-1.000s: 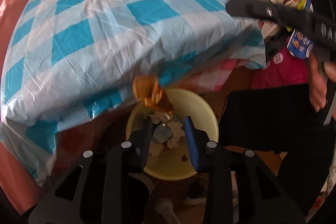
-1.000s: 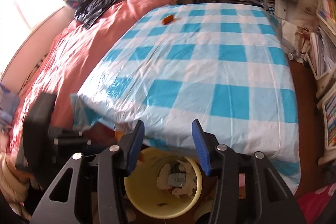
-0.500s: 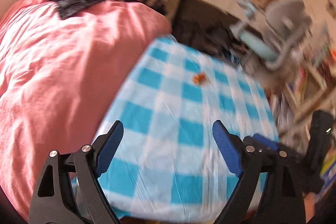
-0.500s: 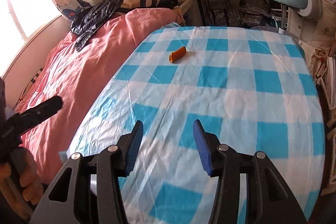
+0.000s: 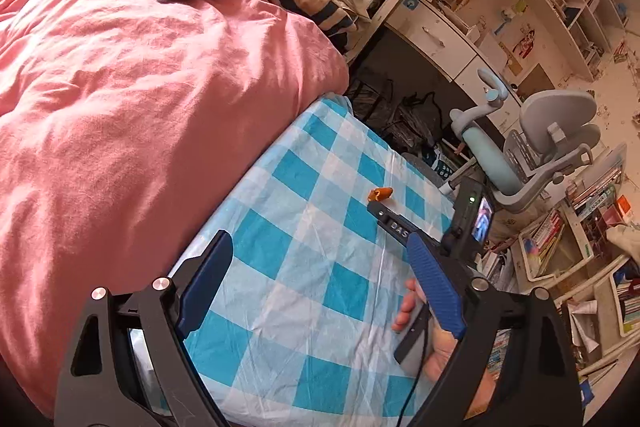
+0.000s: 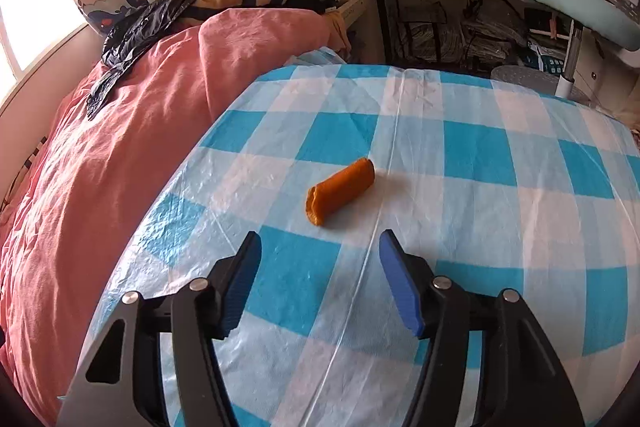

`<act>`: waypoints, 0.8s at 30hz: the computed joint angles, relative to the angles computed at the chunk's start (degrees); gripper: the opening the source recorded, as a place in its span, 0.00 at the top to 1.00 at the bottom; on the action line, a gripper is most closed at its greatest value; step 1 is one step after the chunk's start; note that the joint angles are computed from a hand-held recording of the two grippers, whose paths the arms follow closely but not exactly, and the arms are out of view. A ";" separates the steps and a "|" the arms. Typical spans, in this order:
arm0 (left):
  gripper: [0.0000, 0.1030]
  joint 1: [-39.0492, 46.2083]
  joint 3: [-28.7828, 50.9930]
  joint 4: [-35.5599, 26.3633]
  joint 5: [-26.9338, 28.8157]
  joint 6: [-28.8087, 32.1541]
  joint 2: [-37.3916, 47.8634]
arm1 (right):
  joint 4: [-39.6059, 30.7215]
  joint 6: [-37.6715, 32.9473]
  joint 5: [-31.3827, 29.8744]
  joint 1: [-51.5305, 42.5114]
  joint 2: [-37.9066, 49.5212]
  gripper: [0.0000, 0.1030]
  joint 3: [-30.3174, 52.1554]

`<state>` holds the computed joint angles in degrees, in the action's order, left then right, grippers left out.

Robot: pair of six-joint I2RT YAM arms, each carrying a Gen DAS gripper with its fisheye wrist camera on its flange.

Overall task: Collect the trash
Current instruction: 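Grasp the small orange peel on the tablecloth with the right tool, then drop the small orange peel from the right tool into the bucket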

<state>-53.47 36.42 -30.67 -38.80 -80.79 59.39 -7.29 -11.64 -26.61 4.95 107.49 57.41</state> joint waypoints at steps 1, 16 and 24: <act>0.17 0.08 0.04 0.73 0.41 0.65 0.32 | 0.40 0.17 0.11 0.02 0.54 0.42 0.57; 0.17 3.22 -1.36 2.63 3.02 3.69 -0.16 | -3.76 -3.83 5.24 4.08 2.96 0.71 5.43; 0.17 0.69 1.91 -3.49 -2.24 3.04 2.01 | -27.15 -25.47 -8.76 -6.54 -21.37 0.71 -8.60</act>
<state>-52.78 38.33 -34.16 -41.04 -77.75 61.40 -34.44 -37.12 -35.37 -1.59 86.12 48.81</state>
